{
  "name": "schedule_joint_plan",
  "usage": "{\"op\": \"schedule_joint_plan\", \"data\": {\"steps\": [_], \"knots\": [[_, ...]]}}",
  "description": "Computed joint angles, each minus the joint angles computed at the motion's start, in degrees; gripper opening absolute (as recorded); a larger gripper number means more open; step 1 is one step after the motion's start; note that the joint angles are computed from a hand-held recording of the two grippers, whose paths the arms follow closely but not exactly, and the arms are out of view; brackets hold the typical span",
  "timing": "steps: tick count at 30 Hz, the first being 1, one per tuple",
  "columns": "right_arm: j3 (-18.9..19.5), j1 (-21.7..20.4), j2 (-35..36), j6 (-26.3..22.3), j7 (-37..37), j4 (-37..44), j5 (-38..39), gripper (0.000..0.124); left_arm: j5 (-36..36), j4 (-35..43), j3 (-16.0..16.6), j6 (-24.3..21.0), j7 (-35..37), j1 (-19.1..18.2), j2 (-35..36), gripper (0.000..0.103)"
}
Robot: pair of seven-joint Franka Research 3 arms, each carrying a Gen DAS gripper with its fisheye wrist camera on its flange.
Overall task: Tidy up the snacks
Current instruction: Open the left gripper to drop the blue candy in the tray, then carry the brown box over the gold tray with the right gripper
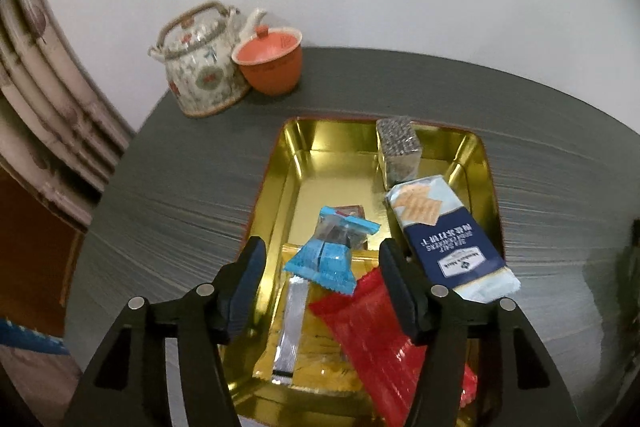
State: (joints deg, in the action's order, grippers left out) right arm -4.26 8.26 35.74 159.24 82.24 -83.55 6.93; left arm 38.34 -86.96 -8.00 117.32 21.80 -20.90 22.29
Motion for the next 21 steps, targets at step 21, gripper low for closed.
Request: {"op": "schedule_joint_plan", "data": {"steps": [21], "knots": [[0.0,-0.2,0.1,-0.5,-0.9,0.4,-0.1,0.031,10.0,-16.4,-5.9,-8.3,-13.7,-3.4,-15.2,0.078]]}}
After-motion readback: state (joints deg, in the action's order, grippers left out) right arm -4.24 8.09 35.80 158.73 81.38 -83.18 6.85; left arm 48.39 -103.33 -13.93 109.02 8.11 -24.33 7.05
